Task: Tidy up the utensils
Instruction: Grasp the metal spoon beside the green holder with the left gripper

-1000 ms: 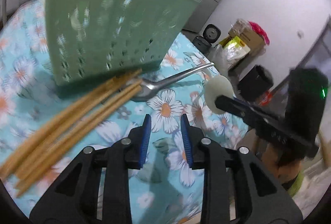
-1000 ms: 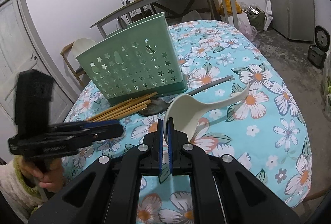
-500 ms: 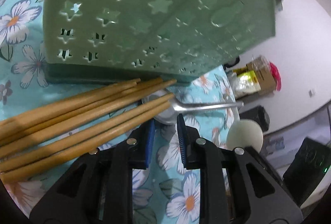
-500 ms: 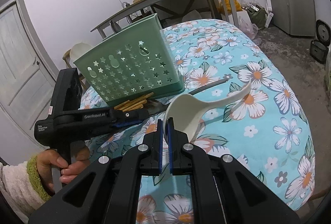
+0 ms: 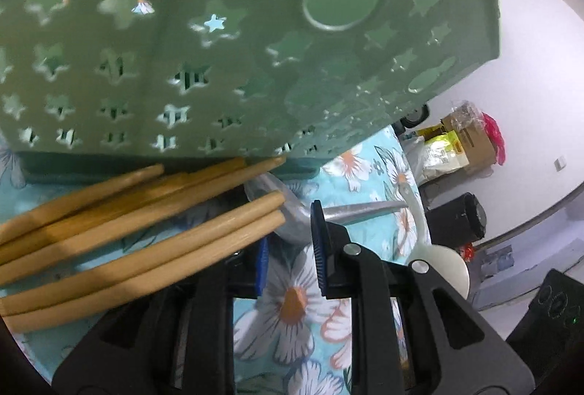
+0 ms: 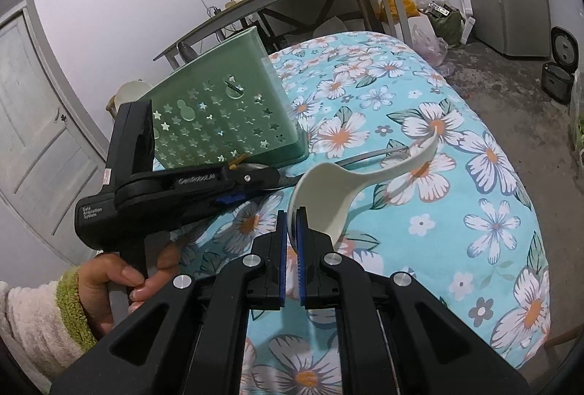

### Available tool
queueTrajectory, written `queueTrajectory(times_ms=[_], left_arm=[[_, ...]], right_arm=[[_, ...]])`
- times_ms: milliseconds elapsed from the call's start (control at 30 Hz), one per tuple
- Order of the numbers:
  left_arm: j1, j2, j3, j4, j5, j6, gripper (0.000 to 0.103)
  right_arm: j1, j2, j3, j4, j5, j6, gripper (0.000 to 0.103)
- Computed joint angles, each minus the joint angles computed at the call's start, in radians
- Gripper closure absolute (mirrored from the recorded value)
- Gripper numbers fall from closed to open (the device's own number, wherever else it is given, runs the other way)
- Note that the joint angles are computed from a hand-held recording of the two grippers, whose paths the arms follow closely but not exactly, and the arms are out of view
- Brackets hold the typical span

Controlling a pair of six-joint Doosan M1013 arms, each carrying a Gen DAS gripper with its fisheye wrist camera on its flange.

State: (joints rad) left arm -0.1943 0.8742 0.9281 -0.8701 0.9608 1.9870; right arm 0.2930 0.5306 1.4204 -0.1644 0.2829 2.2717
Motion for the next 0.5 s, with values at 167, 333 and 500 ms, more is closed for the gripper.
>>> queueTrajectory(times_ms=[167,333,500], left_arm=[[-0.012,0.005,-0.015,0.039,-0.02,-0.062,0.091],[-0.022,-0.001,-0.01,0.063,-0.044,-0.073,0.094],[-0.032,-0.027,0.026,0.058,-0.074,-0.029,0.096]], right_arm=[[-0.001,0.001,0.0,-0.003,0.0,0.001,0.098],[0.0,-0.002,0.005,-0.032,-0.003,0.03,0.098],[0.002,-0.01,0.013,-0.079,-0.009,0.076,0.098]])
